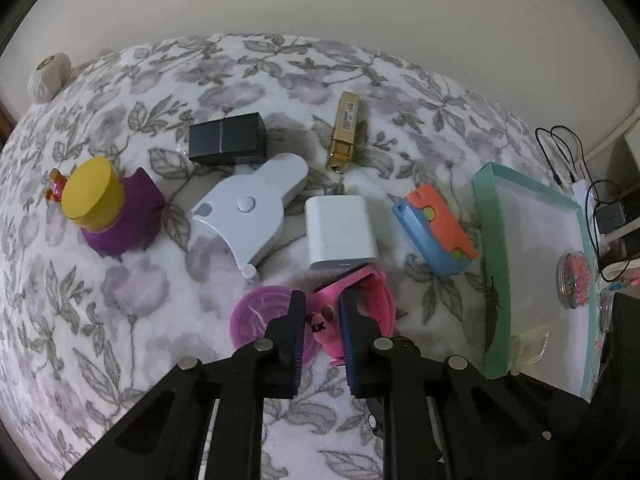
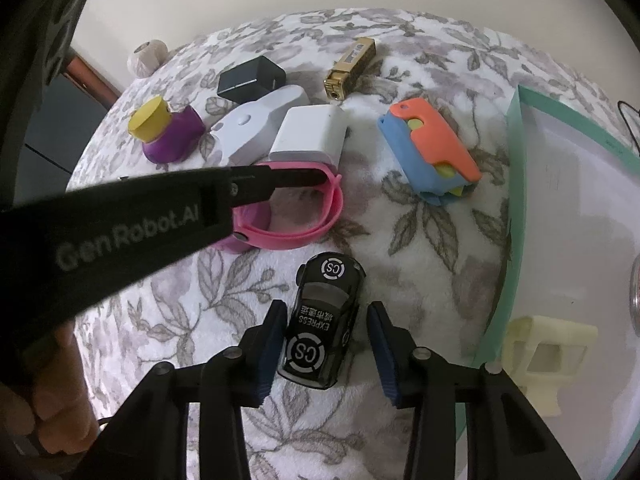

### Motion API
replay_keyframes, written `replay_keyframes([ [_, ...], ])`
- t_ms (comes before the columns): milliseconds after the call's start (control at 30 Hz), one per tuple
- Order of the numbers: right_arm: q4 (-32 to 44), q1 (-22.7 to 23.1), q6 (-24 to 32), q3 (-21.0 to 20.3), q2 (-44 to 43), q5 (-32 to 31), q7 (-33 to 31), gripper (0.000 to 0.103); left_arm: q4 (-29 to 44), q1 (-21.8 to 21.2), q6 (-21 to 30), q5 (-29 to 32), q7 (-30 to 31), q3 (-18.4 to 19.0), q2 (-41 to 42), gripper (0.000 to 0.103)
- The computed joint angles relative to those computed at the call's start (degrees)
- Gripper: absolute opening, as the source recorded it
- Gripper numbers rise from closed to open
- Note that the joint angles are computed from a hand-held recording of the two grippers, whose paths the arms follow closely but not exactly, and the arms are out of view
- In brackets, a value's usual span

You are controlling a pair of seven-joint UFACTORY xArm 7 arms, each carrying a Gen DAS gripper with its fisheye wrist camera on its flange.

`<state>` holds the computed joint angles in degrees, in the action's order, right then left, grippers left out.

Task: Organize rigid objects
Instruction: 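Grasp the black toy car with the right gripper while the left grasps the pink watch band, then carry the car and watch band into the teal box and open both grippers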

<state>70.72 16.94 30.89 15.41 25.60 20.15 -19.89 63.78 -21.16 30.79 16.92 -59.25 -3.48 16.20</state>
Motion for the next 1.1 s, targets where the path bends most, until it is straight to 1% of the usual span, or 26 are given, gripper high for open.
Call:
replay_keyframes([
  [67,0.3,-0.8,0.6,0.5,0.1,1.1,-0.9,0.039,0.2,-0.2,0.1,0.5,-0.2,0.1,0.2,0.017],
  [267,-0.2,-0.9,-0.1,0.7,-0.2,1.9,-2.0,0.038,-0.7,-0.3,-1.2,1.4,-0.9,0.4,-0.2,0.017],
  [333,-0.6,-1.3,-0.3,1.1,-0.4,2.7,-2.8,0.037,-1.3,-0.2,-2.2,1.5,-0.9,0.3,-0.6,0.017],
  [367,-0.7,-1.5,-0.2,1.2,-0.7,3.1,-3.2,0.034,-1.4,-0.2,-2.5,1.6,-0.9,0.3,-0.7,0.017],
  [400,-0.8,-1.6,-0.2,1.2,-0.8,3.4,-3.6,0.034,-1.4,-0.4,-2.6,2.0,-1.2,0.4,-0.9,0.017],
  [633,-1.9,-2.2,0.1,1.3,-2.3,5.5,-5.7,0.034,-2.5,-0.8,-2.7,5.5,-4.5,1.1,-2.8,0.017],
  [800,-2.7,-2.8,-0.1,1.3,-4.1,7.9,-7.7,0.034,-2.5,-1.1,-0.3,10.8,-9.2,1.5,-4.9,0.017],
  [933,-4.3,-3.6,-1.1,1.3,-6.8,10.6,-9.5,0.034,-3.7,-0.2,-1.4,14.4,-12.8,1.0,-7.7,0.017],
  [1033,-5.9,-3.9,-2.7,0.8,-9.7,12.9,-10.8,0.034,-4.2,0.2,-1.4,19.4,-17.5,0.5,-10.1,0.017],
  [1100,-7.0,-4.0,-4.2,0.3,-11.5,14.3,-11.6,0.033,-4.9,0.8,-2.5,23.1,-20.8,0.0,-11.9,0.017],
])
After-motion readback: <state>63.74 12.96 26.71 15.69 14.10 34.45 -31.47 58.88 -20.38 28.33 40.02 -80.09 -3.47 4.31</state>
